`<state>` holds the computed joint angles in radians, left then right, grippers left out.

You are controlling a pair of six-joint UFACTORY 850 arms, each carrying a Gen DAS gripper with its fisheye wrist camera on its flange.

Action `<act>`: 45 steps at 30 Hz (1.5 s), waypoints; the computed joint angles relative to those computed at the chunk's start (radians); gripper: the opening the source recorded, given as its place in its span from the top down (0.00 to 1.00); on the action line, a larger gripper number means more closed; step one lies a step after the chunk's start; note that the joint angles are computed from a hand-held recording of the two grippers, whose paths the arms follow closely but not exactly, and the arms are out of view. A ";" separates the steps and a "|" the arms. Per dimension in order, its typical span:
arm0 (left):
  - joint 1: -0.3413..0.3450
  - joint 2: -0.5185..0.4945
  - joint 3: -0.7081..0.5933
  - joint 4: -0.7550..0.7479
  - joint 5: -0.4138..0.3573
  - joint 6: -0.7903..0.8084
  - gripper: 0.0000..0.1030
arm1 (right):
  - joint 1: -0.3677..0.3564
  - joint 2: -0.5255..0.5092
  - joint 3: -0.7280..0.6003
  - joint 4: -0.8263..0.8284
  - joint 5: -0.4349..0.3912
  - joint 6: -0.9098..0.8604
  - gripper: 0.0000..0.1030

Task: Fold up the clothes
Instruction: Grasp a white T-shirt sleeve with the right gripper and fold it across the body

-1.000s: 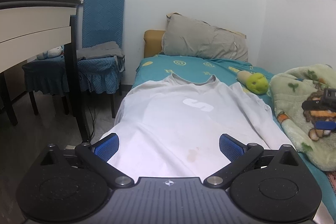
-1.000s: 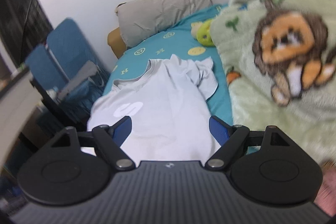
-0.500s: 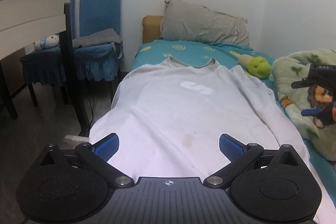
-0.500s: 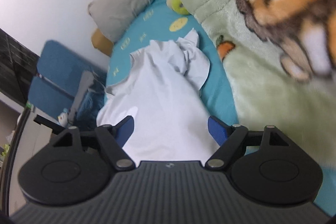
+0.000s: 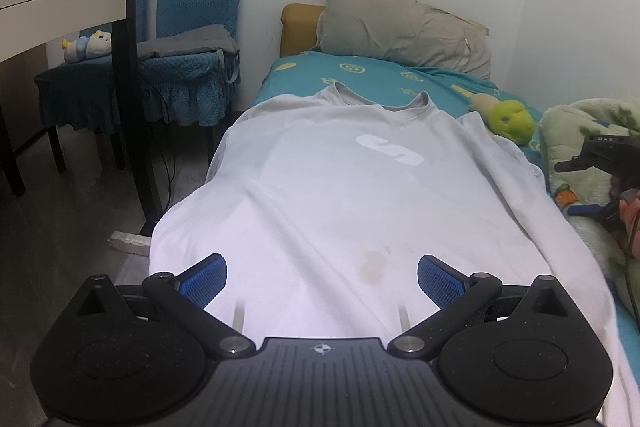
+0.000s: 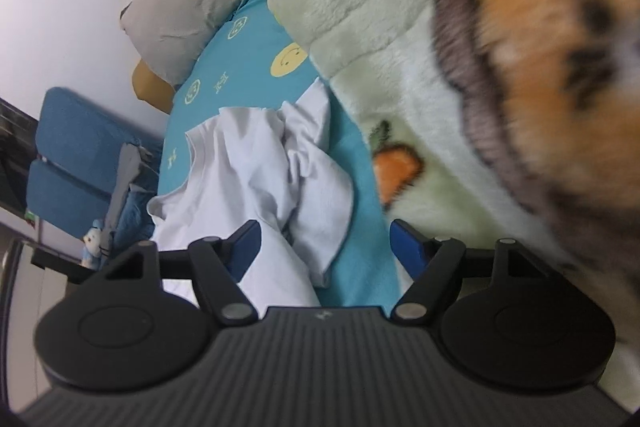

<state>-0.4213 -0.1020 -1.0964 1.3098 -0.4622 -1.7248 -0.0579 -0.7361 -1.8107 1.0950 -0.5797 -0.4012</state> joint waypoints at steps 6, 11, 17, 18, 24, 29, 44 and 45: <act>0.016 -0.030 -0.009 0.031 0.024 -0.023 0.00 | 0.044 -0.068 -0.091 -0.238 0.086 0.097 0.64; 0.027 -0.038 -0.008 0.018 0.039 -0.032 0.00 | 0.073 -0.108 -0.171 -0.323 0.077 0.024 0.64; 0.036 -0.039 -0.008 0.013 0.040 -0.049 0.00 | 0.095 -0.093 -0.183 -0.519 0.084 0.112 0.93; 0.036 -0.038 -0.008 0.017 0.040 -0.055 0.00 | 0.102 -0.084 -0.181 -0.598 0.101 0.155 0.93; 0.029 -0.035 -0.006 0.059 0.032 -0.087 0.00 | 0.112 0.012 -0.078 -1.145 0.309 0.400 0.93; 0.022 -0.035 -0.007 0.090 0.013 -0.107 0.00 | 0.063 0.085 0.001 -0.841 0.358 0.188 0.91; 0.002 -0.006 0.002 0.097 0.006 -0.138 0.00 | -0.032 0.161 0.167 0.419 -0.003 -0.275 0.15; 0.004 -0.007 0.002 0.097 0.010 -0.140 0.00 | -0.026 0.153 0.167 0.405 0.004 -0.244 0.15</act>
<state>-0.4177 -0.1089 -1.0946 1.4068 -0.4517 -1.8650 -0.0834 -0.5827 -1.6442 1.5003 -0.5756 -0.6456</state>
